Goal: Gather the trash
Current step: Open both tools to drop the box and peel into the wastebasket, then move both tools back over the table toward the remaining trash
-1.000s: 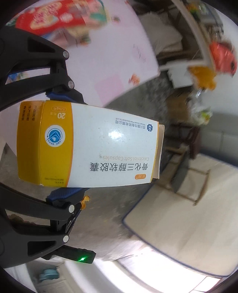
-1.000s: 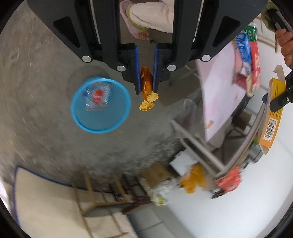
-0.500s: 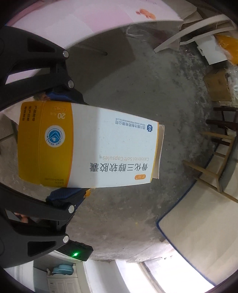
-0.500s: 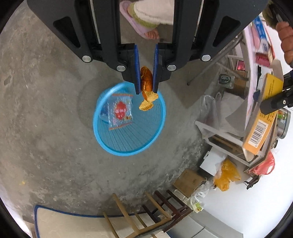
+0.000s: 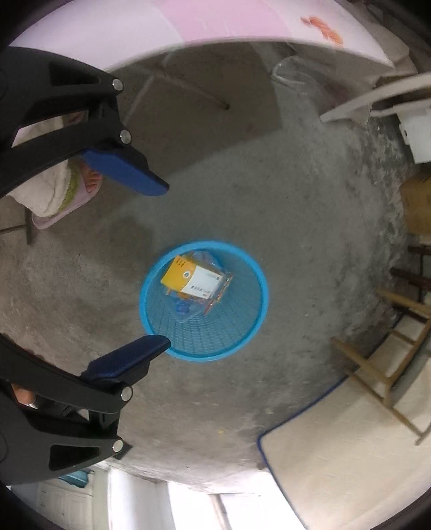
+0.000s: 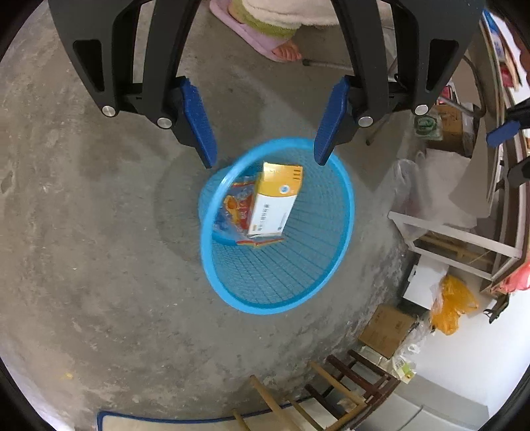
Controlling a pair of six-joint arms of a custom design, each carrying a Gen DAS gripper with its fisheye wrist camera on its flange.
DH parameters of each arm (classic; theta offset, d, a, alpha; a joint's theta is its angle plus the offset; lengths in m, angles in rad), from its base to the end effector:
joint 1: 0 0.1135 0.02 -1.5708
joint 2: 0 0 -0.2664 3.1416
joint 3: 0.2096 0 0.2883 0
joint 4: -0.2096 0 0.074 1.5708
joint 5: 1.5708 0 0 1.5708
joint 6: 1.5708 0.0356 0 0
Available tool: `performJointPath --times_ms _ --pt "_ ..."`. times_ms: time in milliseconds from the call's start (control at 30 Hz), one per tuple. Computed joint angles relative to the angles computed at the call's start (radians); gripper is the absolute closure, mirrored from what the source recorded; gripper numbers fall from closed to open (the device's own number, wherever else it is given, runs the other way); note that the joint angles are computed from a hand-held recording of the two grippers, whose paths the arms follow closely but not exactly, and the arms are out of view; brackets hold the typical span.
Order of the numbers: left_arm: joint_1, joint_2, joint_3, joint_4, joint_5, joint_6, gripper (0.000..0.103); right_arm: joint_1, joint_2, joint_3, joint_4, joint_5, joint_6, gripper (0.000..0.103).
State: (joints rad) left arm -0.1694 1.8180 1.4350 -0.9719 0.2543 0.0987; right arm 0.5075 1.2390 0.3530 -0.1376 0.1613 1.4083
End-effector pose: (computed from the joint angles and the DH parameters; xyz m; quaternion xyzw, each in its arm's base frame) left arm 0.3853 -0.0750 0.2161 0.1453 0.9755 -0.1298 0.1023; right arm 0.1905 0.0994 0.0917 0.4374 0.8545 0.1757 0.2184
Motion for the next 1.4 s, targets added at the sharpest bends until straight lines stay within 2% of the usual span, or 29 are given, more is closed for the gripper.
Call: performJointPath --times_ms 167,233,300,433,567,633,733,867,967,1100,1233,1300,1400 --pt "0.071 -0.152 -0.047 -0.023 0.048 0.072 0.021 0.139 -0.308 -0.021 -0.298 0.126 0.124 0.043" --pt "0.104 -0.235 -0.076 -0.034 0.076 0.125 0.021 0.2 -0.375 -0.008 -0.384 0.163 0.175 0.041" --pt "0.145 -0.33 -0.111 -0.059 0.112 0.211 0.021 0.321 -0.405 0.023 -0.472 0.232 0.285 0.028" --pt "0.267 -0.492 -0.175 -0.123 0.133 0.366 0.021 0.469 -0.343 0.106 -0.557 0.254 0.361 0.025" --pt "0.529 -0.615 -0.168 -0.256 0.293 0.567 0.021 0.556 -0.233 0.285 -0.688 0.281 0.325 0.025" --pt "0.687 -0.639 -0.147 -0.333 0.38 0.694 0.021 0.603 -0.179 0.409 -0.759 0.339 0.295 0.025" --pt "0.913 -0.635 -0.113 -0.407 0.475 0.863 0.021 0.646 -0.106 0.556 -0.799 0.405 0.243 0.025" --pt "1.162 -0.539 -0.038 -0.508 0.555 1.022 0.021 0.676 0.027 0.766 -0.772 0.434 0.093 0.024" --pt "1.33 -0.437 0.029 -0.564 0.599 1.134 0.021 0.668 0.114 0.878 -0.695 0.384 -0.034 0.024" --pt "1.477 -0.33 0.089 -0.548 0.64 1.182 0.021 0.636 0.251 1.044 -0.626 0.27 -0.185 0.024" --pt "1.537 -0.263 0.115 -0.411 0.652 1.082 0.021 0.622 0.384 1.2 -0.545 0.173 -0.291 0.024" --pt "1.542 -0.229 0.136 -0.358 0.642 1.024 0.021 0.598 0.469 1.292 -0.503 0.081 -0.328 0.024" --pt "1.545 -0.163 0.183 -0.327 0.638 0.966 0.021 0.58 0.562 1.406 -0.48 0.0 -0.354 0.024"
